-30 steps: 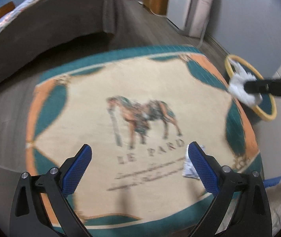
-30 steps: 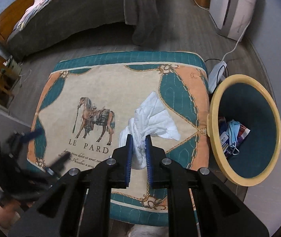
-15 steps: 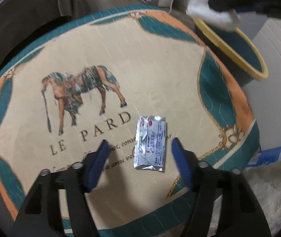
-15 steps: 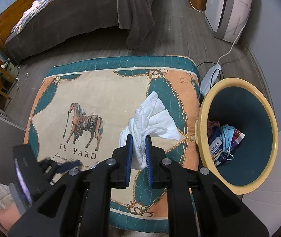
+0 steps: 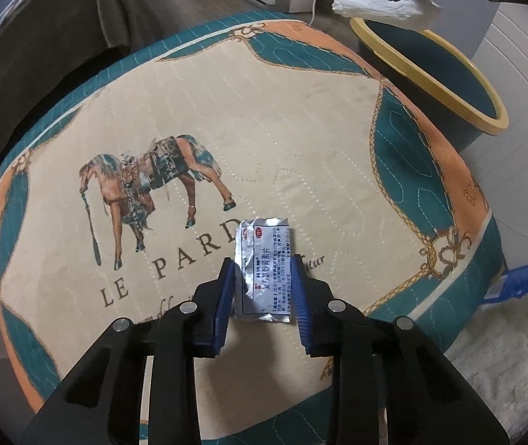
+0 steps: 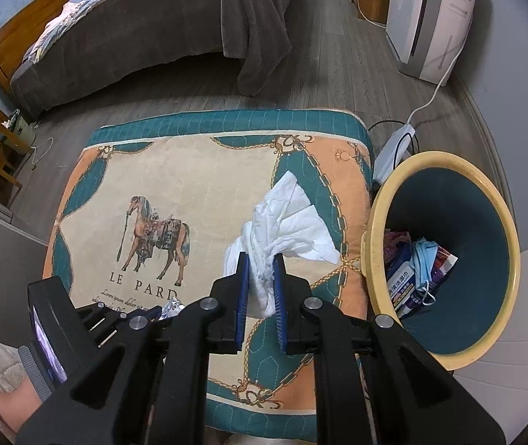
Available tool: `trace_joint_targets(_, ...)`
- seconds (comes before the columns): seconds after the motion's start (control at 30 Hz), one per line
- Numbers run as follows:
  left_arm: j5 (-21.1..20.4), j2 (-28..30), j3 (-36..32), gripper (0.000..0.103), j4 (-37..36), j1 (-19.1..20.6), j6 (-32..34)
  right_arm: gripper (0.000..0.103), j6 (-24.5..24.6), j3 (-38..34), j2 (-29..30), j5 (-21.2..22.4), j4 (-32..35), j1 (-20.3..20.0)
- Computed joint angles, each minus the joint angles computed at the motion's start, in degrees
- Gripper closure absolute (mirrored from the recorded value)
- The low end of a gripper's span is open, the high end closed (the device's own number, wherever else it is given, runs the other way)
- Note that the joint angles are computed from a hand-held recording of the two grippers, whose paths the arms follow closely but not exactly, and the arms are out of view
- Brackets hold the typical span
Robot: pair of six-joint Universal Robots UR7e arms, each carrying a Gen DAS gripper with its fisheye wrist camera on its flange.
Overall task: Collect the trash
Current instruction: 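Carry the white tissue and foil blister pack over the bin and release both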
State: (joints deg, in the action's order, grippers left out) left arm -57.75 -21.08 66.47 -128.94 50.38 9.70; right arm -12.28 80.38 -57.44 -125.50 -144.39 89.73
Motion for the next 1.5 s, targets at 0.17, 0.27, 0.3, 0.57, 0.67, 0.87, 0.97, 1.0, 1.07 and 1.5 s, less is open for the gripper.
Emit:
trace_joint_targets(0.17, 1.0, 0.3, -0.4, 0.072, 0.0, -0.3, 0.2, 0.091, 0.0, 0.0, -0.2, 0.1, 0.2, -0.1)
trace_joint_targets(0.27, 1.2, 0.0, -0.3, 0.072, -1.4, -0.4, 0.3, 0.091, 0.1, -0.1, -0.5, 0.7, 0.2, -0.2)
trace_joint_targets(0.3, 1.4, -0.3, 0.4, 0.072, -2.2, -0.7, 0.4, 0.091, 0.1, 0.0, -0.6, 0.8, 0.1, -0.2)
trace_joint_targets(0.57, 1.6, -0.3, -1.0, 0.072, -4.1, -1.0, -0.1, 0.091, -0.7, 0.0, -1.2, 2.1, -0.5, -0.6)
trace_joint_targets(0.67, 2.0, 0.4, -2.6, 0.072, -4.8, -1.5, 0.8, 0.091, -0.8, 0.0, -1.6, 2.6, -0.8, -0.9)
trace_joint_targets(0.87, 0.9, 3.3, -9.1, 0.072, -2.7, -2.1, -0.4, 0.091, -0.2, 0.0, -2.8, 3.4, -1.3, -2.3)
trace_joint_targets(0.97, 0.6, 5.3, -12.5, 0.072, -1.5, -2.6, 0.1, 0.091, -0.1, 0.0, -3.6, 4.0, -1.5, -3.2)
trace_joint_targets(1.0, 0.3, 6.3, -13.9, 0.072, -1.1, -2.8, 0.5, 0.091, 0.3, 0.0, -4.0, 4.5, -1.4, -3.6)
trace_joint_targets(1.07, -0.2, 7.8, -16.2, 0.072, -0.2, -3.2, 1.3, 0.091, 0.5, 0.0, -4.6, 5.1, -1.4, -4.3)
trace_joint_targets(1.5, -7.4, 20.4, -37.0, 0.072, 8.0, -6.2, 5.2, 0.091, 4.8, 0.7, -10.3, 8.4, -3.3, -12.0)
